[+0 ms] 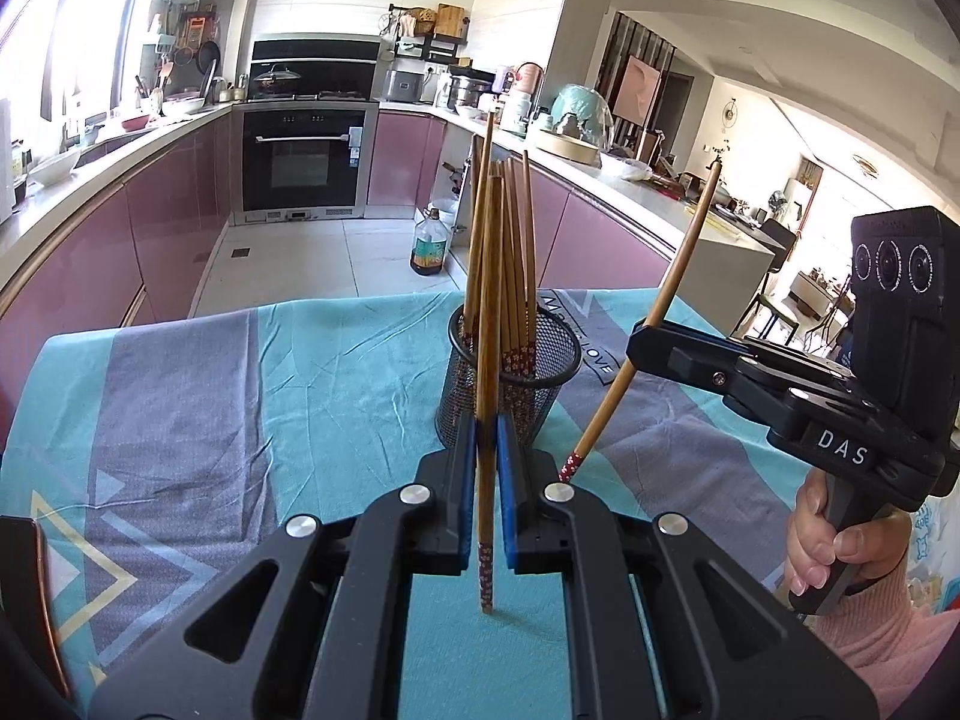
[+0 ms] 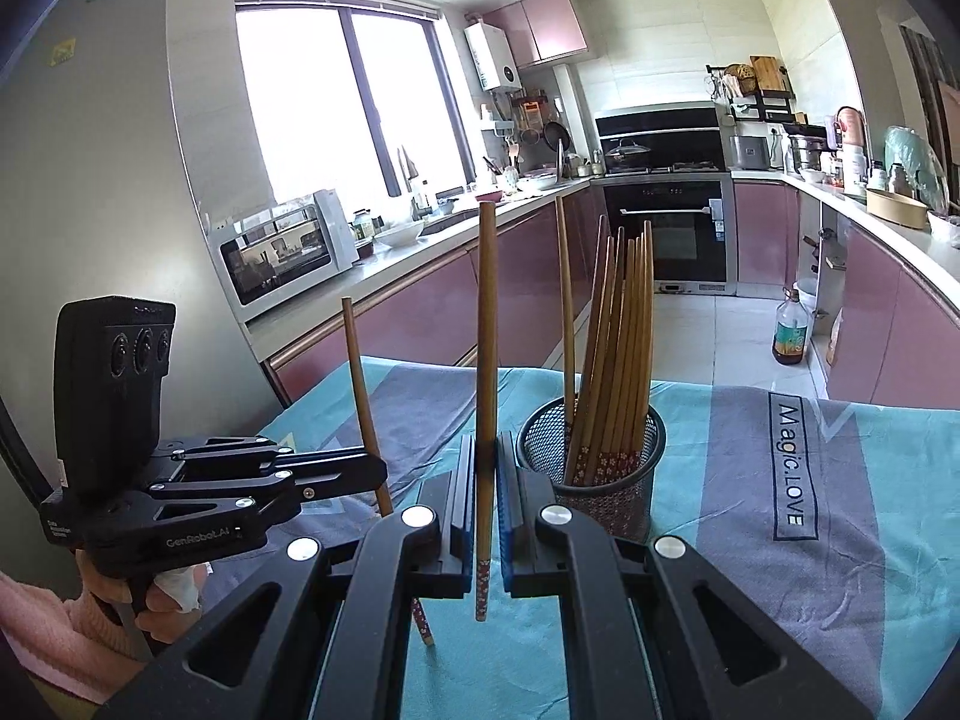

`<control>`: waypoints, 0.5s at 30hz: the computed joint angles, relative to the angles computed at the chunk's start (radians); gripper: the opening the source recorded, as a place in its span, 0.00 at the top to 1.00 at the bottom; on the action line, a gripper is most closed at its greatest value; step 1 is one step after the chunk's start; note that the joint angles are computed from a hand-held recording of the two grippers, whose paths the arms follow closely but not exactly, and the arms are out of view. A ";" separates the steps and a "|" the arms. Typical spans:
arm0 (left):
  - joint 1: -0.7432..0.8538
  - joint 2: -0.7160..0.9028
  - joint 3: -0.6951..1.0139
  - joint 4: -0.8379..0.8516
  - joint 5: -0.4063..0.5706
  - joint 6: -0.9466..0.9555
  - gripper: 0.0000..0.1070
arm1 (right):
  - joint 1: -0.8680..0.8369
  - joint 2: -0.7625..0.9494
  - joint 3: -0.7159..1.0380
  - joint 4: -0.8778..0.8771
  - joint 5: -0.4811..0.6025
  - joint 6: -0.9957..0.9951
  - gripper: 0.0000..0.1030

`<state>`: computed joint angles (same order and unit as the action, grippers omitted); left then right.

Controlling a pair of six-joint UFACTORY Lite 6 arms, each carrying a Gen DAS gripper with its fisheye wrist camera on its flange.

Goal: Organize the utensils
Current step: 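Lift the right tool's chopstick upright toward the mesh cup while the left tool lifts its chopstick, then lower the right tool's chopstick into the mesh cup while the left tool inserts its chopstick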

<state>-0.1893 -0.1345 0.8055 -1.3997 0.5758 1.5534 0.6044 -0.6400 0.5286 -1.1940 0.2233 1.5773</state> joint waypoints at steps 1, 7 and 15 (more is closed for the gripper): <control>0.000 0.000 0.001 -0.003 0.000 0.004 0.93 | -0.003 -0.002 0.001 0.004 -0.001 -0.005 0.95; -0.001 0.004 0.015 -0.014 0.003 0.018 0.93 | 0.001 -0.019 0.010 0.027 0.021 -0.045 0.95; -0.006 -0.003 0.035 -0.008 0.007 0.012 0.93 | -0.010 -0.042 0.022 0.074 0.031 -0.113 0.95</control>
<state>-0.1953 -0.1379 0.8406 -1.4082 0.5824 1.5653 0.5943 -0.6818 0.5506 -1.1198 0.2541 1.4642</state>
